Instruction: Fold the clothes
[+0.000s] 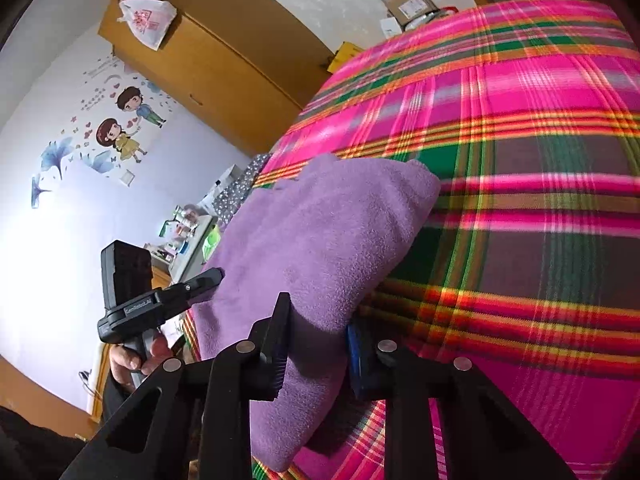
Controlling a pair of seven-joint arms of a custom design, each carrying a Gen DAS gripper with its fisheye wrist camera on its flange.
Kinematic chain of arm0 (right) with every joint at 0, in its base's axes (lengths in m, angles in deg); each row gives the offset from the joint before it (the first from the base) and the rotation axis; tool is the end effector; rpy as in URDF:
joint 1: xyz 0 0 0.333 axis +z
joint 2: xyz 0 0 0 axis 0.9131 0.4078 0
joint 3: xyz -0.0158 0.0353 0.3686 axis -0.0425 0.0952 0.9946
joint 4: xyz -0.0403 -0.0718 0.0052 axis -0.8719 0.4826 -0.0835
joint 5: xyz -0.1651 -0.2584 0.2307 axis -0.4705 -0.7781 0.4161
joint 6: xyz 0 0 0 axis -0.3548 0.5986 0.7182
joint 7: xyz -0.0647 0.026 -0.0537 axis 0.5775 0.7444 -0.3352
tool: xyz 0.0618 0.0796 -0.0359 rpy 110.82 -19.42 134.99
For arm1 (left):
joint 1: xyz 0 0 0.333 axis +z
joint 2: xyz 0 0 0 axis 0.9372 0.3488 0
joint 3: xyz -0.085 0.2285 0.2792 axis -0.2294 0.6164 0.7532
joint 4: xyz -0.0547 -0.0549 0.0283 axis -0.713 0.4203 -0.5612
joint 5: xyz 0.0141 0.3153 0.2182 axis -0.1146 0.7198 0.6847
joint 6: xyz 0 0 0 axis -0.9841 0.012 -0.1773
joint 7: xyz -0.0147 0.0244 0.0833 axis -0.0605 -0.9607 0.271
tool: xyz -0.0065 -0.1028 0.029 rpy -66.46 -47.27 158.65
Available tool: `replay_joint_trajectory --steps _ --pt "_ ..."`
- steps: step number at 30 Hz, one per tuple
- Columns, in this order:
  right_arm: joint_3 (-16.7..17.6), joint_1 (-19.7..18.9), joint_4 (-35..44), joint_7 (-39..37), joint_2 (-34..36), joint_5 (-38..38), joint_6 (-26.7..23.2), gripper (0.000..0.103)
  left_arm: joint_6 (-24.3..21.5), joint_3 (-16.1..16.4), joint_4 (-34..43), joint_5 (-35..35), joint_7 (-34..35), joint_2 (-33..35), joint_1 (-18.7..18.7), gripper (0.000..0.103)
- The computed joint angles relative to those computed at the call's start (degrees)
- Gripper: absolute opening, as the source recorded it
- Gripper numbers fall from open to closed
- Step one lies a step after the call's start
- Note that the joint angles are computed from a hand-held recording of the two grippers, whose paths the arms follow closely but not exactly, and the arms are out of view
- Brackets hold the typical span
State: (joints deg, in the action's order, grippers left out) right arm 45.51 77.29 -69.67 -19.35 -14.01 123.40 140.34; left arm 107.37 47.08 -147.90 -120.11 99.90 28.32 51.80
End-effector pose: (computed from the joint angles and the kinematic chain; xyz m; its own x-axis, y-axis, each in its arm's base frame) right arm 0.4347 0.0405 0.5295 0.3404 -0.6791 -0.6503 -0.8534 0.0673 -0.5170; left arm 0.4263 -0.1732 0.4974 -0.0947 -0.7805 0.6179 -0.8020 -0.3079 -0.5119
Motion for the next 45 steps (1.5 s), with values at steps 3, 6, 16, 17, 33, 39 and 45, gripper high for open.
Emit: replay_joint_trajectory --steps 3,6,16,17,33,39,45 --pt "-0.43 -0.31 0.20 -0.78 -0.35 0.27 0.40 0.024 0.29 -0.49 0.50 0.66 0.04 0.08 -0.49 0.018" --pt "-0.99 -0.88 0.37 -1.18 -0.79 0.12 0.61 0.024 0.21 -0.73 1.71 -0.46 1.56 0.75 -1.16 0.018" --pt "-4.22 -3.68 0.61 -3.17 -2.49 -2.66 0.75 0.024 -0.88 -2.37 9.54 2.02 3.42 6.23 -2.46 0.018" --pt "-4.61 -4.00 0.77 -3.44 -2.60 -2.96 0.73 0.024 -1.06 -2.55 10.68 2.65 3.56 7.04 -2.58 0.018" --pt "-10.80 -12.15 9.74 -9.01 3.66 -7.95 -2.17 0.024 -3.75 -7.77 32.48 23.34 -7.51 25.24 -3.37 0.017" --pt "-11.15 -17.47 15.59 -11.52 9.38 -7.84 -4.16 0.024 -4.78 -9.17 43.76 36.16 -16.43 34.33 -5.16 0.017" --pt "-10.27 -23.41 22.48 -13.02 16.14 -6.94 -6.79 0.024 -6.99 -9.59 55.62 47.06 -23.85 42.95 -7.29 0.017"
